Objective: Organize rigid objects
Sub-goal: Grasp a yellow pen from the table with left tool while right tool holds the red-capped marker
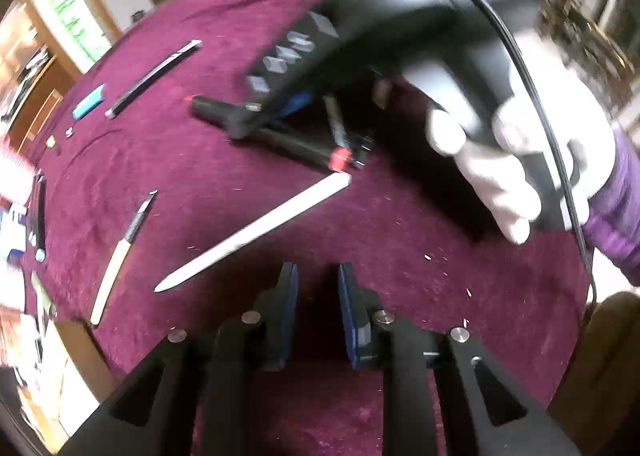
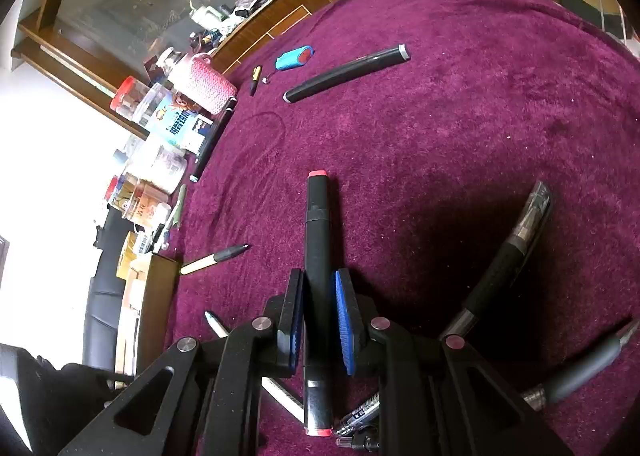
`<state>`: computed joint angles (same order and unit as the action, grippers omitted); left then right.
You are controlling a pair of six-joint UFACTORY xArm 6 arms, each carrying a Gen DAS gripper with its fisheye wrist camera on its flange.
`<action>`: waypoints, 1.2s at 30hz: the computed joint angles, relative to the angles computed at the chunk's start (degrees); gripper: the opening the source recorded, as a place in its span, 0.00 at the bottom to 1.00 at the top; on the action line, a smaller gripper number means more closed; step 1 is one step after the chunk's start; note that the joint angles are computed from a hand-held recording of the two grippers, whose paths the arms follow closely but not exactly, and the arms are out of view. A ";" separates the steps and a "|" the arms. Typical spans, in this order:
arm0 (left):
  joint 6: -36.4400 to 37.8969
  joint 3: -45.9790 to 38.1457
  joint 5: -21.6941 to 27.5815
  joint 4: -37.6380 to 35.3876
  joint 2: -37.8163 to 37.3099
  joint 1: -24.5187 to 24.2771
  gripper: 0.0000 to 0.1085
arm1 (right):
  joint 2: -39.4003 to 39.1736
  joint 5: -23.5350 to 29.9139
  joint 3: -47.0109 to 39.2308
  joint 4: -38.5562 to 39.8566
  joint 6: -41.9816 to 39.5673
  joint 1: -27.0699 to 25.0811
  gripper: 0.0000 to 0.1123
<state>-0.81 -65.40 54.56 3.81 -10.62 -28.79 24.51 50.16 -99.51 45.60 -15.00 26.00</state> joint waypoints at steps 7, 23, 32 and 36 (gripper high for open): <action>-12.20 7.94 -1.34 0.57 -10.76 4.16 0.43 | -1.74 -5.11 2.13 -8.17 -0.68 2.65 0.14; 1.66 -10.42 1.52 11.38 11.27 14.78 0.60 | -2.23 -5.86 2.75 -9.89 -0.75 3.26 0.14; 13.54 -13.83 7.55 -7.40 12.61 18.73 0.21 | -1.86 -4.83 2.02 -9.48 -0.31 3.06 0.15; 9.82 -10.42 2.01 0.00 11.18 17.47 0.39 | -1.64 -5.37 1.81 -10.13 -0.19 3.37 0.15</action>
